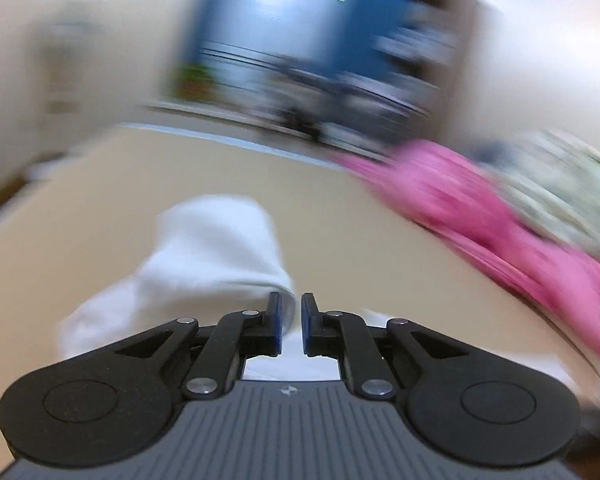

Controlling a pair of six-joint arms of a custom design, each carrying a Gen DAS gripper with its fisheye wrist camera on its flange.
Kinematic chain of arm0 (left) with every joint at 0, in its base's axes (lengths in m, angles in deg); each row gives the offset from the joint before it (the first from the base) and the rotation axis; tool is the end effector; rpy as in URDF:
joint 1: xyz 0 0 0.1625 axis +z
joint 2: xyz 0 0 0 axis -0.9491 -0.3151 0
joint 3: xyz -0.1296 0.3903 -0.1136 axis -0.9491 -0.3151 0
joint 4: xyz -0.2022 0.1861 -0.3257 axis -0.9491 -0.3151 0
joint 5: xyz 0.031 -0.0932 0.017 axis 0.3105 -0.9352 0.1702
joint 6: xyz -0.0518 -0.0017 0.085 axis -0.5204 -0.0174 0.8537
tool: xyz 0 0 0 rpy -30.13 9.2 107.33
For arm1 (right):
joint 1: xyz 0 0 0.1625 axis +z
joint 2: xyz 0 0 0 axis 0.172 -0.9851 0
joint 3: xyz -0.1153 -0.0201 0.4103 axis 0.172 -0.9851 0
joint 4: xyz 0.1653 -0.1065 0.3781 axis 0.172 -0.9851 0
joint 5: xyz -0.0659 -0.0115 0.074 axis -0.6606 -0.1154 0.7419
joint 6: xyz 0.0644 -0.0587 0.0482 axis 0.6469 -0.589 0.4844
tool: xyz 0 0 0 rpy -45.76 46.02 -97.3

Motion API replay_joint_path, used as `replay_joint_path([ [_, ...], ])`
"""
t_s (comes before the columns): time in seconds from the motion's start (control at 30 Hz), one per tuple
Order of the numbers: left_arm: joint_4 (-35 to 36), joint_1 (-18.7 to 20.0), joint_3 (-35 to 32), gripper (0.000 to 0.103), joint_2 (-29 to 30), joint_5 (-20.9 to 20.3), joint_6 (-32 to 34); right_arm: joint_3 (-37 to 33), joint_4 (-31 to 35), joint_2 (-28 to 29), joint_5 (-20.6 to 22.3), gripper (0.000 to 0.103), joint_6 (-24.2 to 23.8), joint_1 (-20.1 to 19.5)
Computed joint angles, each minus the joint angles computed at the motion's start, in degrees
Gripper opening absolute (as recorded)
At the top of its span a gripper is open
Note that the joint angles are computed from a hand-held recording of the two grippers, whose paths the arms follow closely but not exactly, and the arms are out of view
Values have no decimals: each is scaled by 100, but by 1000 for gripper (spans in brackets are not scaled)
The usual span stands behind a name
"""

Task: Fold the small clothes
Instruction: 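Grasp the shirt side with the left gripper and fold it over the body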

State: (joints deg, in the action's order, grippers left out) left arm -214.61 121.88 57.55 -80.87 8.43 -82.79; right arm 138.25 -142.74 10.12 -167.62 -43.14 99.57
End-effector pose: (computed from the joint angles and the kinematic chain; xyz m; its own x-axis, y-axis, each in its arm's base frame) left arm -0.2668 -0.6258 0.3687 -0.8485 0.1987 -0.4904 0.5188 0.4950 -0.6971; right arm 0.2900 -0.5759 0.3039 -0.7835 -0.1938 0.5903 -0.5445 0.6718 -0.5022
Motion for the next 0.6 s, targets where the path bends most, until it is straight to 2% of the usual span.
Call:
replay_joint_path([
  [0.03, 20, 3, 46, 13, -20, -196, 113, -45, 58, 42, 13, 28, 38, -7],
  [0.07, 23, 35, 58, 16, -46, -219, 170, -86, 115, 77, 44, 28, 90, -19],
  [0.1, -5, 86, 34, 16, -57, -68, 148, -135, 176, 113, 94, 28, 145, -36],
  [0.23, 265, 430, -240, 16, -22, 1135, -439, -370, 336, 287, 273, 28, 322, -123],
  [0.33, 1612, 655, -550, 17, -32, 1902, -1516, -638, 350, 501, 374, 28, 519, -227],
  [0.4, 2346, 787, -670, 17, -105, 1988, -2111, -850, 311, 680, 353, 28, 761, -315],
  [0.5, 3492, 883, -838, 17, -202, 1896, -2776, -1136, 219, 933, 395, 29, 993, -460],
  [0.6, 3708, 958, -869, 21, -215, 1780, -2756, -1393, 16, 1223, 376, 29, 947, -567],
])
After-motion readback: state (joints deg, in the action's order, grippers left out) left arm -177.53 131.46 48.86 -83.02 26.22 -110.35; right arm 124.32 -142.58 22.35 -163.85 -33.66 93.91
